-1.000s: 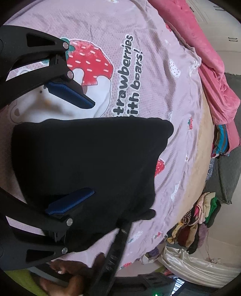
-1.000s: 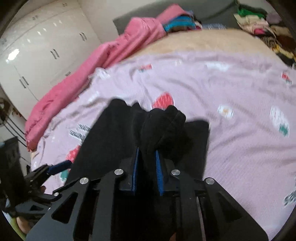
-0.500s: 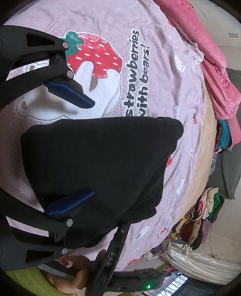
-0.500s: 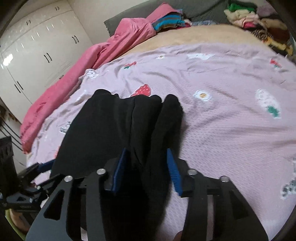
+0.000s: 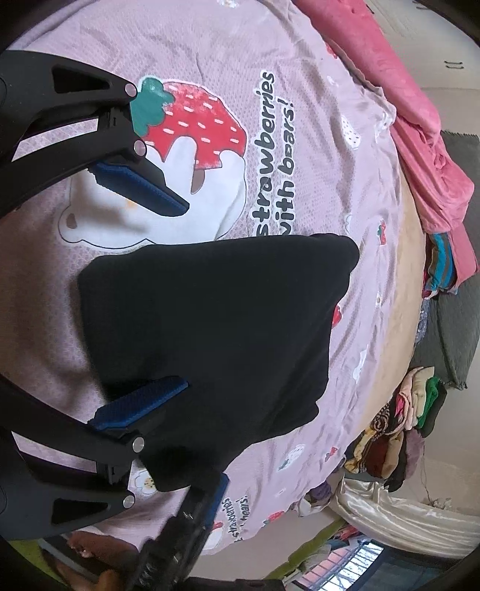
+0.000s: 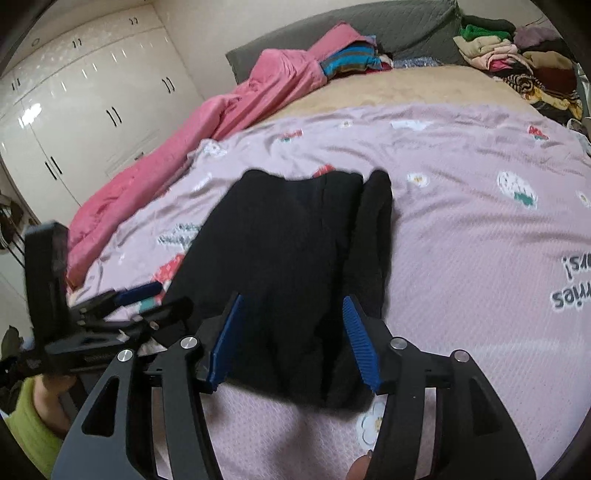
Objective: Fold small clothes
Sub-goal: 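Lay the folded edge flat and open the right tool, then withdraw both open tools from the folded shirt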
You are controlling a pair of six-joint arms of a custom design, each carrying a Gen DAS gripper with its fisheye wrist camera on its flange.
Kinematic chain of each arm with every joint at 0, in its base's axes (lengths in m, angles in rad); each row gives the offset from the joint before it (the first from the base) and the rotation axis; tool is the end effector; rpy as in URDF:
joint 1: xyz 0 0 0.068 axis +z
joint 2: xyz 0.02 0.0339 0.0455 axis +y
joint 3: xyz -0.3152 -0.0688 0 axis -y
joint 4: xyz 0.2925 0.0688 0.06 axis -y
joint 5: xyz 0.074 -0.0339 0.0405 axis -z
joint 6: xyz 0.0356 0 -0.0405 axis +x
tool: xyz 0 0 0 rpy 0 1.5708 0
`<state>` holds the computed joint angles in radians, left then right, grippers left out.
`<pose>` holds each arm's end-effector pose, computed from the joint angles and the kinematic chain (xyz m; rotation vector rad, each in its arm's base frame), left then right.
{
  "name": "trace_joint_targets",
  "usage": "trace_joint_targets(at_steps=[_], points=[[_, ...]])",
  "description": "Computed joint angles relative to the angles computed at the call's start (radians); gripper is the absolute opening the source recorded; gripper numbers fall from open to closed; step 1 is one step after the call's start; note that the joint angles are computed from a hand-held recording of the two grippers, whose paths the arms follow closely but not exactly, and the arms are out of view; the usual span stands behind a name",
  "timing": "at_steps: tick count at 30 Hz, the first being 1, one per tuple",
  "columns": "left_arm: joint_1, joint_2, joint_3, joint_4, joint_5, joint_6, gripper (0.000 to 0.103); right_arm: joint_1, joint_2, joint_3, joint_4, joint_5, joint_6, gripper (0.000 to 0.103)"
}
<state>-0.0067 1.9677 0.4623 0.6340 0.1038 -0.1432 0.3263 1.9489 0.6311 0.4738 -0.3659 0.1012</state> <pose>0.2912 -0.0056 0.0325 -0.1205 2.4424 -0.1934 0.3170 0.1207 0.0581 -0.4434 2.3984 0.6362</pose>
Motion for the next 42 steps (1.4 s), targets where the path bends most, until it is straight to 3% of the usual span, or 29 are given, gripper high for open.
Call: trace_joint_targets(at_steps=[4,8,12,14,18,19,31,42], points=[[-0.001,-0.005,-0.019,0.010,-0.001,0.009,0.081,-0.009,0.068,0.017,-0.030,0.059,0.015,0.049],[0.004,-0.012,-0.035,0.016,0.002,0.016,0.081,-0.019,0.093,-0.006,0.008,0.070,0.038,0.055],[0.013,-0.033,-0.060,0.027,0.012,0.020,0.083,0.018,0.020,-0.086,0.085,0.136,0.034,0.057],[0.017,-0.050,-0.078,0.036,0.018,0.021,0.088,0.039,-0.033,-0.135,0.124,0.176,0.031,0.073],[0.023,-0.095,-0.124,0.059,0.023,0.032,0.093,0.089,-0.154,-0.238,0.199,0.264,0.039,0.086],[0.023,-0.107,-0.137,0.066,0.022,0.036,0.093,0.101,-0.188,-0.265,0.214,0.289,0.040,0.095],[0.077,-0.278,-0.274,0.082,0.057,0.092,0.093,0.246,-0.417,-0.415,0.249,0.454,0.087,0.098],[0.156,-0.358,-0.411,0.144,0.100,0.186,0.093,0.422,-0.456,-0.470,0.259,0.643,0.153,0.099]])
